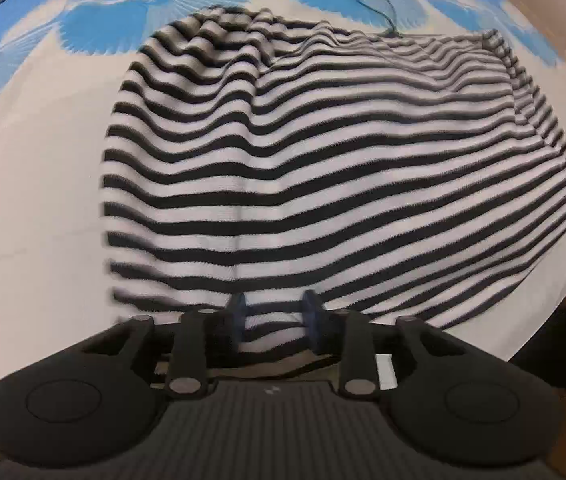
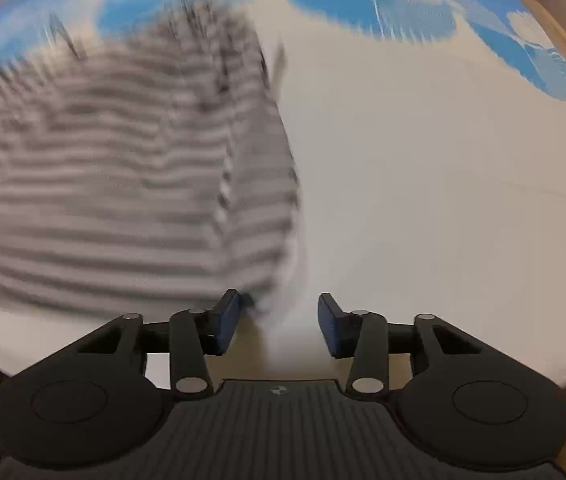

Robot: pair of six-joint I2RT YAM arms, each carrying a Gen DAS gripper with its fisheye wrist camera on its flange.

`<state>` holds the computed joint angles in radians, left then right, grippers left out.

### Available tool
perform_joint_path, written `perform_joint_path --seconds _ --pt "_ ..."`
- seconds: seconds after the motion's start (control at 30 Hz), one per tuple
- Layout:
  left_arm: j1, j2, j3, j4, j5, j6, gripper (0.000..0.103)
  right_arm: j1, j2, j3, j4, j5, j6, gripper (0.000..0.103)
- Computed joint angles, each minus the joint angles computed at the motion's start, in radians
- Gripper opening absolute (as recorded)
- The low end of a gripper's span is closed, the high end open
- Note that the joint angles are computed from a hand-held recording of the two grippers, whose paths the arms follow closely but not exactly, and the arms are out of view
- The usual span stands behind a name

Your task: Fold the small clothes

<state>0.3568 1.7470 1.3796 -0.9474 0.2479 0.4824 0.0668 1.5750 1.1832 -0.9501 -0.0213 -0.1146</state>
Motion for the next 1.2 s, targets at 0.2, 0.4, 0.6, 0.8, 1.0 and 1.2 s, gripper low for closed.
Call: perform_joint_path --seconds 0.2,0.4,0.6,0.8,1.0,1.2 --pt "0.097 -0.316 -0.18 0.184 0.112 -0.149 0.059 0.041 -0.281 -0.112 0.176 0.004 0.071 0.047" --pt "0.138 -0.62 -0.392 0.298 0.13 -0.226 0.07 0.076 -0.491 -0.161 0.226 0.006 0.263 0.055" --pt "0.138 -0.781 -0.489 0.245 0.093 -0.252 0.07 0.187 -0.583 -0.197 0.195 0.06 0.428 0.055" --pt "0.175 -0.879 -0.474 0.134 0.11 -0.273 0.07 0.275 -0.631 -0.188 0.137 0.107 0.521 0.055" --pt "0.193 -0.899 -0.506 0.097 0.144 -0.248 0.068 0.333 -0.62 -0.183 0.125 0.125 0.553 0.055" --pt "0.2 -0.827 -0.599 0.211 0.197 -0.276 0.02 0.388 -0.57 -0.183 0.148 0.182 0.544 0.055"
